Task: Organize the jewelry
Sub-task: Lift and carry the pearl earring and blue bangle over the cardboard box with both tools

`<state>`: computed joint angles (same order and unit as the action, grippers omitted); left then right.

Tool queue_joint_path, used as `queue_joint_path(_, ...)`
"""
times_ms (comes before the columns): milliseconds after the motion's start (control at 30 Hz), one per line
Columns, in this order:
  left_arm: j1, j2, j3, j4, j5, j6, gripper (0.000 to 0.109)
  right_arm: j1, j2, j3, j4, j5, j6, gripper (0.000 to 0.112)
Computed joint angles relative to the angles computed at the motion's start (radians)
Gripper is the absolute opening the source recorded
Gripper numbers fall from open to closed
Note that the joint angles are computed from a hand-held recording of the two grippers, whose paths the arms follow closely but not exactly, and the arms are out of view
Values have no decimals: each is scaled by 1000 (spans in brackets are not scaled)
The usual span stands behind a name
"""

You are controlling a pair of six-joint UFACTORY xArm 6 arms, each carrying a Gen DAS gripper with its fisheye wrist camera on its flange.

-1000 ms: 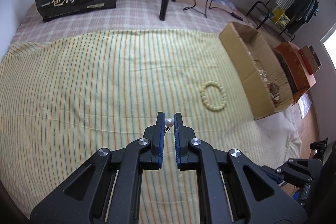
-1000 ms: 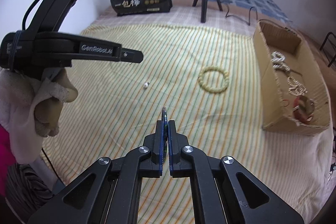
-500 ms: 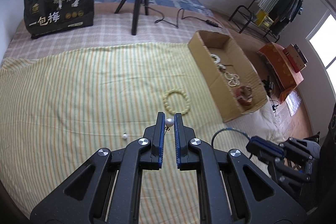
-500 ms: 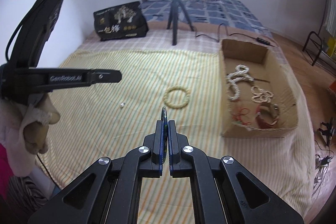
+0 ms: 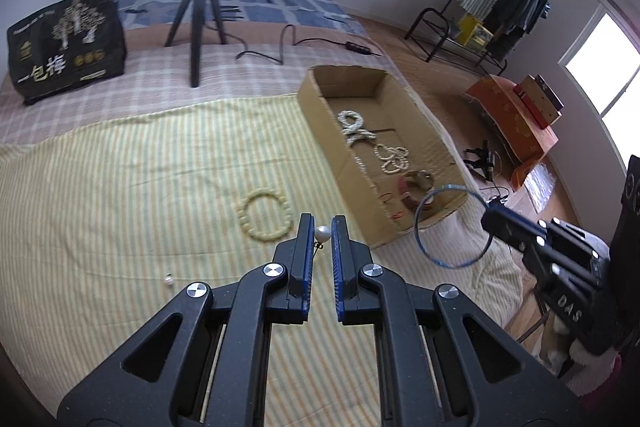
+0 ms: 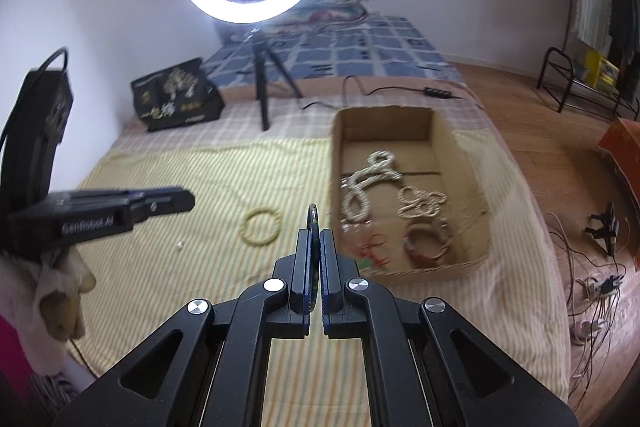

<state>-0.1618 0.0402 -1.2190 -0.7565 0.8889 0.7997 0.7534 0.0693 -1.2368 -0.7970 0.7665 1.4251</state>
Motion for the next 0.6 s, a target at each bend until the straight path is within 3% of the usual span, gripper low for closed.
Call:
queue_joint_path(233,-56,2,-1,-13,-13,-4,7,-42,-41,37,-36,9,32,2)
queue_joint_path(600,-133,44,-27,-19,-35,-21,7,-124,5,1,-37,-6,-15,2)
